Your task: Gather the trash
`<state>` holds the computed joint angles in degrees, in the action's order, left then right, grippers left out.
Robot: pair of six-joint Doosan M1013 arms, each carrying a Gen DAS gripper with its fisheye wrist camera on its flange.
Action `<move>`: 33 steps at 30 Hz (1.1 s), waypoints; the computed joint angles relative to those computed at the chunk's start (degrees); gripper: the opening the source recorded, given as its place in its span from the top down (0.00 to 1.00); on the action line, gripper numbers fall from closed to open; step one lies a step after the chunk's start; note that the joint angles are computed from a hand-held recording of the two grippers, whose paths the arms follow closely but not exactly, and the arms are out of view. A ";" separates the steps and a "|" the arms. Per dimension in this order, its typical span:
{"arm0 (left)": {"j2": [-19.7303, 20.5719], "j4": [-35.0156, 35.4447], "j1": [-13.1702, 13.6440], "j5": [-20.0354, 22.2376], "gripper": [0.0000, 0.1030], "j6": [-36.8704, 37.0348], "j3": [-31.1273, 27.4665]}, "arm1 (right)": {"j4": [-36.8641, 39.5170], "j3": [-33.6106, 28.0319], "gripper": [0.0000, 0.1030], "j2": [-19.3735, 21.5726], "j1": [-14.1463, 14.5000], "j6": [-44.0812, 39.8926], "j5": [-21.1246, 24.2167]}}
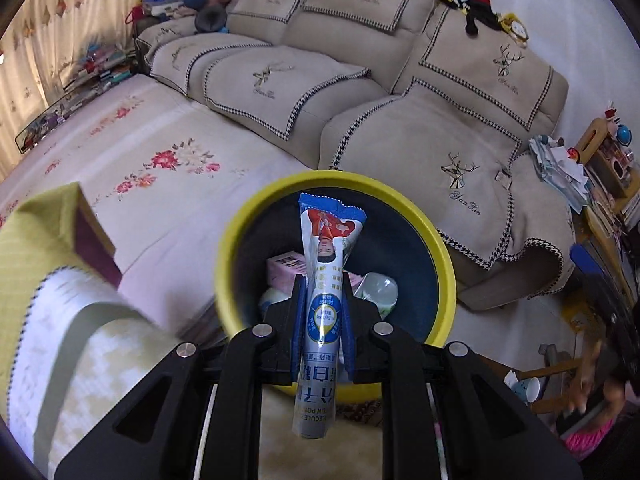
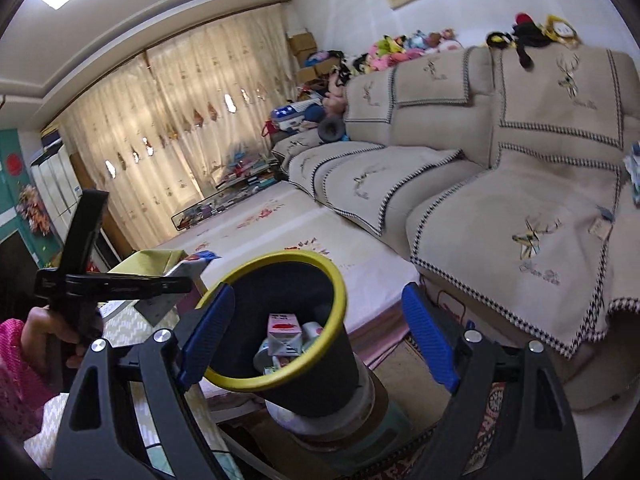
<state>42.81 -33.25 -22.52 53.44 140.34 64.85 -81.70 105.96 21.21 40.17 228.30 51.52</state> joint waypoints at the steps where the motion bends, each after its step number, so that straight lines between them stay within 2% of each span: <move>1: 0.48 0.55 -0.60 0.07 0.84 -1.21 -0.52 | 0.00 0.31 0.21 -0.13 -0.06 0.42 -0.05; 4: 1.78 1.20 -1.71 -0.03 0.83 -4.29 -1.70 | -0.31 0.78 0.21 -0.34 -0.08 1.40 0.03; 6: 2.34 1.54 -2.05 -0.90 0.78 -5.73 -1.91 | -0.47 0.63 0.21 -0.33 -0.01 1.49 0.07; 8: 2.71 2.37 -2.37 -3.01 0.44 -7.85 -1.59 | -0.70 0.47 0.21 -0.36 -0.01 1.39 -0.01; 10: 2.44 2.56 -2.21 -5.31 0.38 -9.01 -0.61 | -0.80 0.28 0.21 -0.37 0.15 1.15 0.01; 12: 2.11 3.43 -1.85 -5.43 0.37 -10.97 -0.12 | -0.69 -0.11 0.20 -0.32 0.36 0.33 0.01; 13: 1.74 3.45 -1.31 -5.56 0.33 -11.16 0.39 | -0.52 -0.47 0.19 -0.24 0.46 -0.35 0.06; 14: 0.85 2.73 -0.75 -6.40 0.25 -11.12 1.53 | -0.41 -0.81 0.18 -0.08 0.58 -1.17 0.02; 15: 0.05 1.57 -0.06 -7.19 0.21 -10.40 2.51 | -0.23 -1.15 0.18 0.06 0.67 -1.91 -0.10; 17: -2.89 -2.25 1.50 -11.45 0.08 -7.92 6.60 | -0.10 -2.02 0.18 0.47 0.79 -3.47 -1.17; 19: -5.65 -6.59 3.15 -14.73 0.05 -4.81 10.46 | 0.15 -2.84 0.18 0.79 0.70 -5.29 -2.88; 27: -16.83 -17.38 9.57 -29.75 0.05 6.62 26.38 | 2.53 -8.66 0.12 3.68 1.98 -17.33 -6.82; 28: -18.62 -21.25 10.82 -31.91 0.05 10.38 29.09 | 2.63 -9.34 0.12 4.02 2.12 -18.32 -7.52; 32: -23.59 -29.75 13.69 -38.54 0.05 17.38 36.13 | 3.58 -12.20 0.11 5.15 2.96 -23.06 -8.72; 33: -25.17 -34.51 14.57 -41.41 0.05 20.58 38.32 | 3.77 -12.99 0.11 5.39 3.28 -24.53 -8.70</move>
<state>17.64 -67.75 -7.94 12.03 160.92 103.17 -77.93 92.98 26.60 43.45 203.77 42.82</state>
